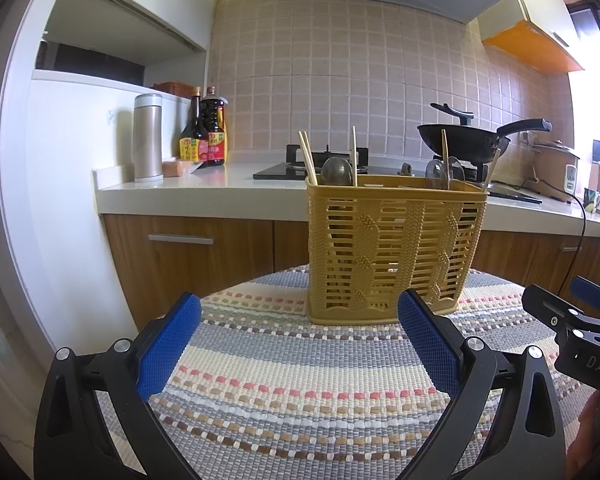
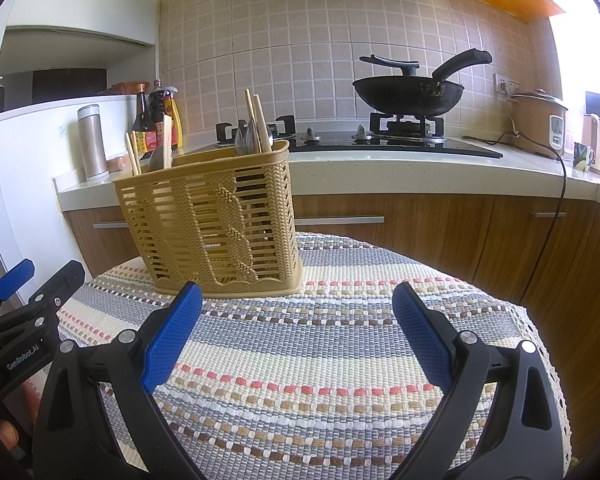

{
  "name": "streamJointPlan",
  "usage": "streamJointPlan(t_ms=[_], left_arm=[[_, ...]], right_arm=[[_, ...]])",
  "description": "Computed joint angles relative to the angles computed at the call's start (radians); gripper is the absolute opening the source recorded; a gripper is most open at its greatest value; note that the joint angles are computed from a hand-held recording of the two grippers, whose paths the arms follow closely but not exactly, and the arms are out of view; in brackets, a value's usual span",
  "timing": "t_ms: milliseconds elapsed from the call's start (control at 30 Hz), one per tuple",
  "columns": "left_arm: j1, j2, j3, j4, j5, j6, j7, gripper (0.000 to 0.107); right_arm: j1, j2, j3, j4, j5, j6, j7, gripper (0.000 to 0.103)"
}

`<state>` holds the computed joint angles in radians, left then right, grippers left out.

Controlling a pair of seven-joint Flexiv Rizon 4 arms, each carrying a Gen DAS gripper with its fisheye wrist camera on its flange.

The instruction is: Organize utensils

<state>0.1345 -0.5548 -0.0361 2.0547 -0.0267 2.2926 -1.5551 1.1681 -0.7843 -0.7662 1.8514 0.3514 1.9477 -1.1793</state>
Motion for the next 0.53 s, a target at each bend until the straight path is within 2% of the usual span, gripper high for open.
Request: streamJointPlan(t_ms=[100, 200, 333, 433, 533], left_arm=[[0.021, 0.001, -0.014, -0.001, 0.026, 0.001, -0.018, 0.096], [0.017, -0.004, -0.004, 0.007, 0.016, 0.042, -0.035, 0.096], [0.029, 0.002, -0.010, 0.004, 0.016, 0.009, -0.056, 0.096], [0.065, 0.009, -0.036, -0.004, 0.058, -0.034, -0.083, 0.096], [0.055, 0.008, -0.027, -0.005, 0.061, -0.031, -0.080, 0.096]], right_arm=[[0.002, -0.002, -0.002, 0.001, 0.000, 0.002, -0.003, 0.091], [0.001, -0.001, 0.001, 0.001, 0.002, 0.002, -0.003, 0.091], [0.001, -0.001, 0.002, -0.001, 0.002, -0.002, 0.000, 0.091], [0.005, -0.003, -0.002, 0.000, 0.001, -0.001, 0.000, 0.091], [0.006, -0.003, -0.005, 0.001, 0.001, -0.002, 0.001, 0.092]])
